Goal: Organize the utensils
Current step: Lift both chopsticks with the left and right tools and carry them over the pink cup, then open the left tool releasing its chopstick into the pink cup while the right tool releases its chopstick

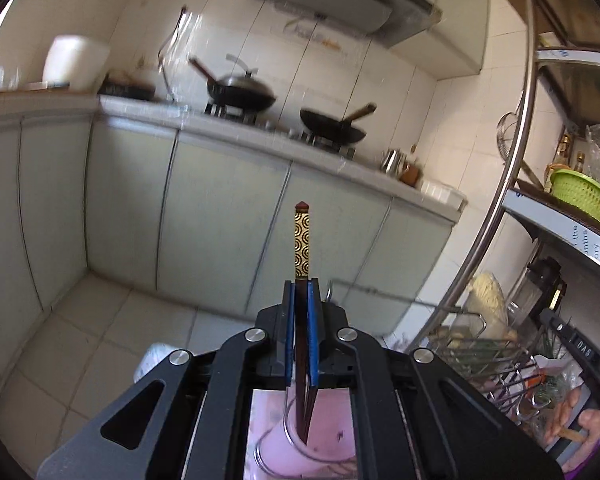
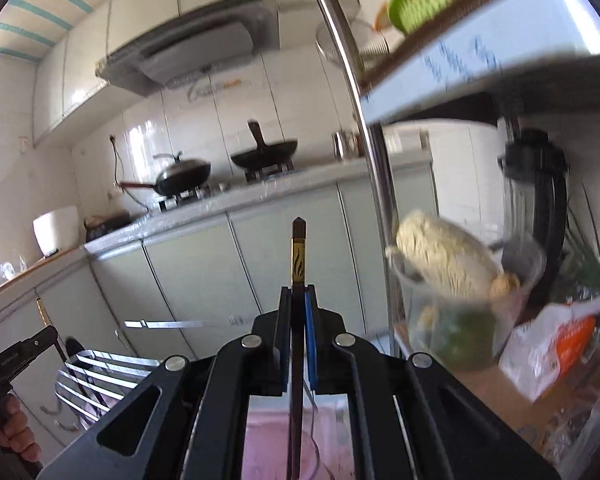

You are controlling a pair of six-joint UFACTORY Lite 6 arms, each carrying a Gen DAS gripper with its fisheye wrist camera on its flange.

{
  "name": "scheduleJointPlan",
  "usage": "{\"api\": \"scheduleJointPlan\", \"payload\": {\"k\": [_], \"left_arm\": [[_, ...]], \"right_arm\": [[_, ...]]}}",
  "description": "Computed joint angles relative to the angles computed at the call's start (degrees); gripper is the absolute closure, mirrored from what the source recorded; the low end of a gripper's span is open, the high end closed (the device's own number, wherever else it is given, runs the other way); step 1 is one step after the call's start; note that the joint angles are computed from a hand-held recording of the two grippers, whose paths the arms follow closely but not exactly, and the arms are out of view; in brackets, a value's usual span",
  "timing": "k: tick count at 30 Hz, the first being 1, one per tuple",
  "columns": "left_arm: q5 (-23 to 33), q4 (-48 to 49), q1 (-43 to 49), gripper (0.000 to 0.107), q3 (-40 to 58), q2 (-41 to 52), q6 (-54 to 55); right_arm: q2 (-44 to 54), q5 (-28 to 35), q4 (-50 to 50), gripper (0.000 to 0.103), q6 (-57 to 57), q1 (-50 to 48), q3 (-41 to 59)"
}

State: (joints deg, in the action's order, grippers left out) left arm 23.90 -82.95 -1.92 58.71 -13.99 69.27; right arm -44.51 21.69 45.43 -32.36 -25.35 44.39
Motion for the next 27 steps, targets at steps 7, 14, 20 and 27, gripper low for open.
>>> {"api": "scheduleJointPlan", "payload": {"k": [7,14,20,27], "left_arm": [[2.2,3.7,0.2,0.102,-1.4,-1.5,-2.7],[5.5,11.7,2.1,0.102,2.7,-1.3,-10.7],[5.8,17.6,1.4,0.102,4.6,0.5,-15.3],[5.5,19.0,1.2,0.100,3.1,0.7,-16.7]], "right_arm": [[-3.0,2.4,3.2,0.097,-3.1,-1.4,-5.1],[-0.6,9.5,6.9,0.097,-5.9,-7.1,-0.1],[1.6,9.6,1.8,0.097,-1.8,-4.7,0.3],[2.0,11.8,2.7,0.084,-3.2,-4.6,-0.3]]}}
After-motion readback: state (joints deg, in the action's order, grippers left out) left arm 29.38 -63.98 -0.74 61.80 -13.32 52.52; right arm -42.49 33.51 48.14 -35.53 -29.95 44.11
